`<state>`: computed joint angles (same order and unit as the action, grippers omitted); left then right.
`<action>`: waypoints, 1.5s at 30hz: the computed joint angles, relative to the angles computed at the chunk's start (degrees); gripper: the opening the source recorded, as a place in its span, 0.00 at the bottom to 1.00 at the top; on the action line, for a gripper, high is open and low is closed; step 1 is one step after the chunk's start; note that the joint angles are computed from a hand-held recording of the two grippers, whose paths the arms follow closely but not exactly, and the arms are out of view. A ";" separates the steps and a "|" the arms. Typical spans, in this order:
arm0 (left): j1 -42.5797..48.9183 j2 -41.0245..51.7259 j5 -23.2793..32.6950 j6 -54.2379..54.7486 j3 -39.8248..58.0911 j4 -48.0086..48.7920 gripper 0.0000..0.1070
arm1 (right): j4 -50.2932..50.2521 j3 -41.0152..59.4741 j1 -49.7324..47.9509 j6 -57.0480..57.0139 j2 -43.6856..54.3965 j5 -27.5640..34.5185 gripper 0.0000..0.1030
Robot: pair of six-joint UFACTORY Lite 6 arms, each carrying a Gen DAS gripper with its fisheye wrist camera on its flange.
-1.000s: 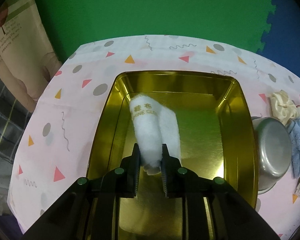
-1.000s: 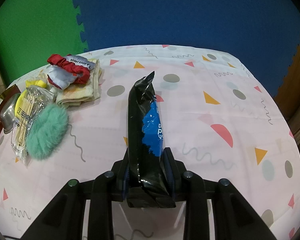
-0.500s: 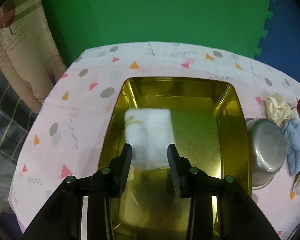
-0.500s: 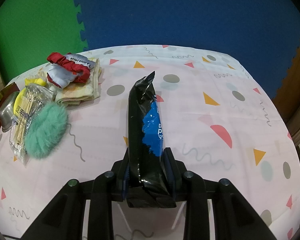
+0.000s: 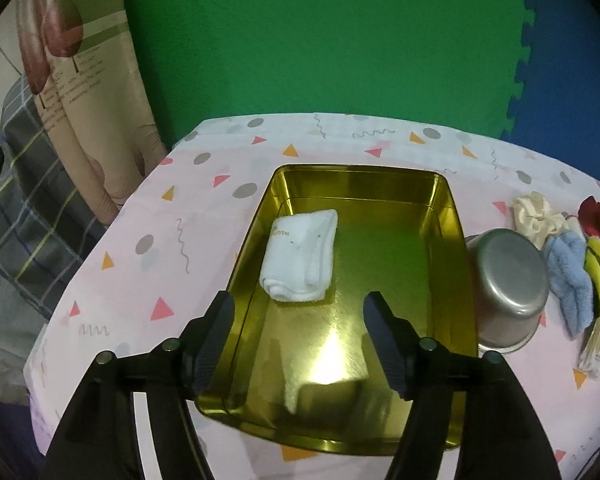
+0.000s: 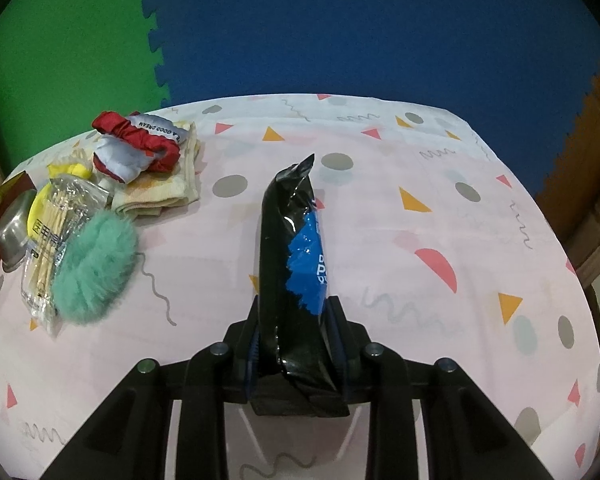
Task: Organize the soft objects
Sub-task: 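Lift the left tool away while the right tool carries the black bag toward the tin, then lower the black bag into the gold tin and open the right tool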
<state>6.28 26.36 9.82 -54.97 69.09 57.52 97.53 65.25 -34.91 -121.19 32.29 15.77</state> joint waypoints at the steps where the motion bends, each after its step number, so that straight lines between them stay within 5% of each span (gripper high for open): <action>1: -0.25 -0.39 0.31 -2.42 -0.55 1.94 0.61 | 1.44 -0.56 0.21 -1.17 -0.60 -0.34 0.28; 10: -1.07 -5.07 0.73 -29.37 -7.59 25.98 0.64 | -5.42 -4.38 1.60 9.21 -8.63 1.02 0.28; 28: 8.11 -9.43 -0.44 -45.37 -14.55 42.49 0.71 | -27.82 -9.18 31.52 42.01 -23.63 -0.50 0.28; 33: 10.07 -9.85 -0.68 -45.34 -14.27 42.77 0.73 | -35.39 -5.83 43.28 53.11 -21.00 -3.31 0.28; 45: 14.79 -8.53 -2.21 -36.15 -11.58 33.71 0.74 | -76.01 16.61 61.09 99.26 -0.53 -2.85 0.28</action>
